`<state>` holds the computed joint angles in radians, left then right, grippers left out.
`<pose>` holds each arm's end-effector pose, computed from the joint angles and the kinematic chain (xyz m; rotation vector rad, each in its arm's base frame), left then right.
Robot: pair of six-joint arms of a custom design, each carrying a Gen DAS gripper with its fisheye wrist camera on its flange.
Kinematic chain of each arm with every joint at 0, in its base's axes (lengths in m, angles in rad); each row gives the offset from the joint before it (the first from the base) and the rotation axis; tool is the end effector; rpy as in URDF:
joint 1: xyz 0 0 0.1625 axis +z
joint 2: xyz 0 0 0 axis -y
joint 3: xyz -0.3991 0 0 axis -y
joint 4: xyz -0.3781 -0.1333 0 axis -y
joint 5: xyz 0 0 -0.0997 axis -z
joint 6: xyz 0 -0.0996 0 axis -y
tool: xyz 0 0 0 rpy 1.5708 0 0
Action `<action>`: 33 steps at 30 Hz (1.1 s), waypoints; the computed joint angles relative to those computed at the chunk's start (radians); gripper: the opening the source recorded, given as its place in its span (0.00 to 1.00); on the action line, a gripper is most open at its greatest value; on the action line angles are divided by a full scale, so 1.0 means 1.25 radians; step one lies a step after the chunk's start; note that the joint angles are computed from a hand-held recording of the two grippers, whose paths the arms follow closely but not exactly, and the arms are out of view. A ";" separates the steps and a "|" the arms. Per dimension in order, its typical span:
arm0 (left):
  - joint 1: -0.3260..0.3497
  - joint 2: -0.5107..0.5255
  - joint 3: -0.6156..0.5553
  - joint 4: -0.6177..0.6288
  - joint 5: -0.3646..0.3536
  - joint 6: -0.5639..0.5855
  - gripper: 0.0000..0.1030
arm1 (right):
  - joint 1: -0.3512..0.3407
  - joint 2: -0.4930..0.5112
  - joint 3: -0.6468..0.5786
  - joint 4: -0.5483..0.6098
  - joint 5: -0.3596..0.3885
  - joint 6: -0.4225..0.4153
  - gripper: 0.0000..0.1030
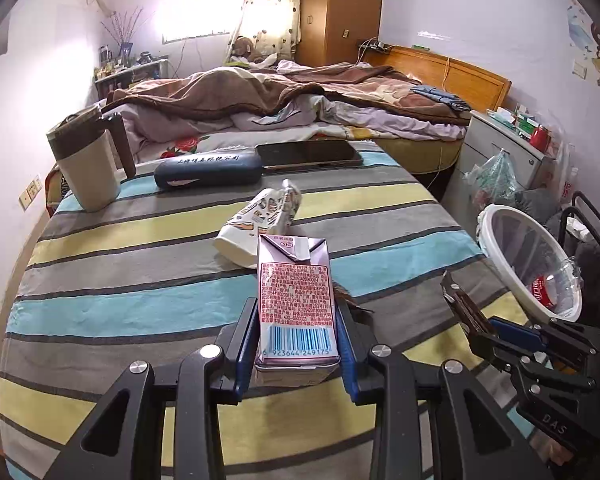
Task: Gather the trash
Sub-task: 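Grasp the pink milk carton with the left tool while the right holds the wrapper, then carry the milk carton and brown wrapper over the white bin with both tools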
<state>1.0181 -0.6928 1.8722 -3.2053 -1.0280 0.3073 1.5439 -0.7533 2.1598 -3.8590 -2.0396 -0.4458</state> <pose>-0.1464 -0.5892 0.0351 0.9239 2.4132 -0.6805 0.0752 -0.4871 0.0829 0.2280 -2.3371 0.9399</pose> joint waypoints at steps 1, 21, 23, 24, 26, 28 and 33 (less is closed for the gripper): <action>-0.006 -0.002 0.005 0.000 0.003 -0.003 0.35 | -0.001 -0.002 0.003 -0.005 0.001 -0.001 0.23; -0.115 0.025 0.059 -0.065 -0.036 -0.020 0.35 | -0.048 -0.079 0.091 -0.124 0.034 -0.005 0.24; -0.125 0.036 0.051 -0.060 -0.045 -0.022 0.35 | -0.057 -0.094 0.103 -0.133 0.038 -0.006 0.23; -0.132 0.045 0.046 -0.060 -0.050 -0.024 0.35 | -0.061 -0.099 0.108 -0.139 0.038 -0.007 0.23; -0.146 0.059 0.039 -0.059 -0.056 -0.022 0.35 | -0.069 -0.110 0.118 -0.152 0.039 -0.007 0.24; -0.157 0.073 0.031 -0.054 -0.065 -0.023 0.35 | -0.079 -0.124 0.131 -0.169 0.034 -0.008 0.24; -0.187 0.113 0.004 -0.043 -0.093 -0.029 0.35 | -0.104 -0.160 0.159 -0.200 0.027 -0.006 0.24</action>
<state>0.7839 -0.5514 1.8778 -3.2593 -1.1442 0.2710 1.4139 -0.9538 2.3581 -4.1088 -2.0062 -0.4528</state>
